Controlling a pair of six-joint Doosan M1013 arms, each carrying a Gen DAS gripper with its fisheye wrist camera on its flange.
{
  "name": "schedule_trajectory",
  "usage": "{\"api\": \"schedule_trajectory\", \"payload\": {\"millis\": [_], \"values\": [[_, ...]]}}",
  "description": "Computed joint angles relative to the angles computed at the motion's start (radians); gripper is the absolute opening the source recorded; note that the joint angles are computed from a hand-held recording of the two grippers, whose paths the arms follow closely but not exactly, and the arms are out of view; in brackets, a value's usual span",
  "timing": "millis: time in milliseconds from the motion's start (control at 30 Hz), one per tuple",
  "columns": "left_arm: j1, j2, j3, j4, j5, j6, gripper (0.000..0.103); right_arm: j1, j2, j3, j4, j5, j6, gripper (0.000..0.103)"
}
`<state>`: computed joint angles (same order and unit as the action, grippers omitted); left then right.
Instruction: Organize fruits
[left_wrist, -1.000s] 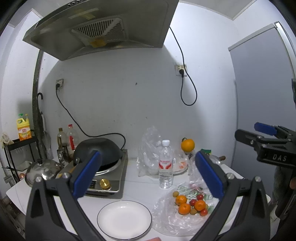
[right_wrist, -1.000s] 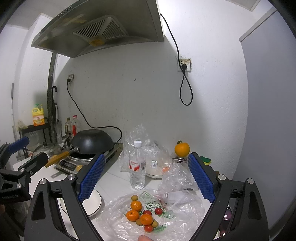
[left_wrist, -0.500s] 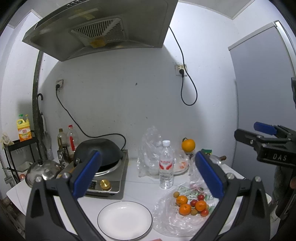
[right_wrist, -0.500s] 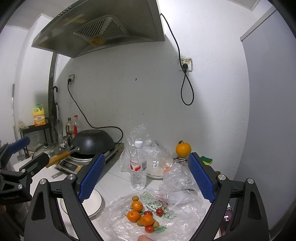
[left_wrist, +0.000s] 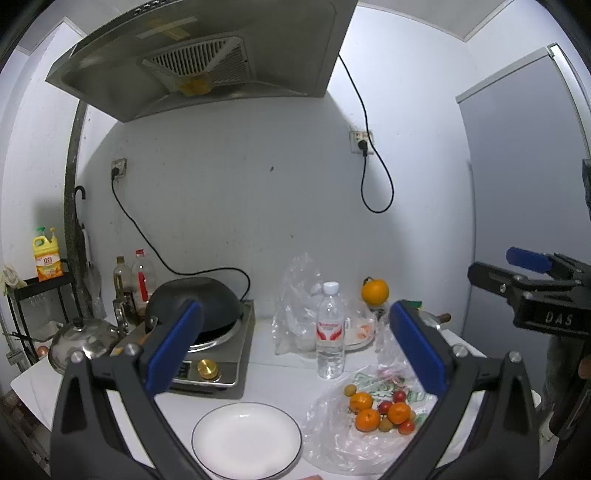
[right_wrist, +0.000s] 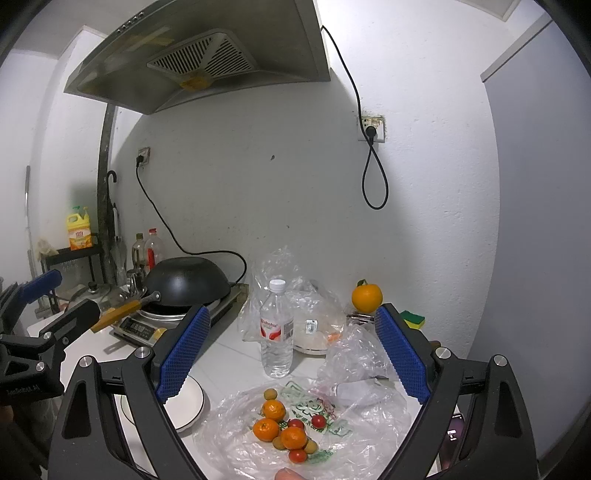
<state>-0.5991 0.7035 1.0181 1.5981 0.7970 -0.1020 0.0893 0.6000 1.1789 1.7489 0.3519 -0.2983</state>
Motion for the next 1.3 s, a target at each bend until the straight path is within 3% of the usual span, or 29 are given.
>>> {"api": "schedule_trajectory", "payload": {"millis": [1300], "values": [[0.002, 0.019, -0.03, -0.019, -0.01, 0.025, 0.102, 0.002, -0.001, 0.003, -0.016, -0.004, 0.017, 0.093]]}}
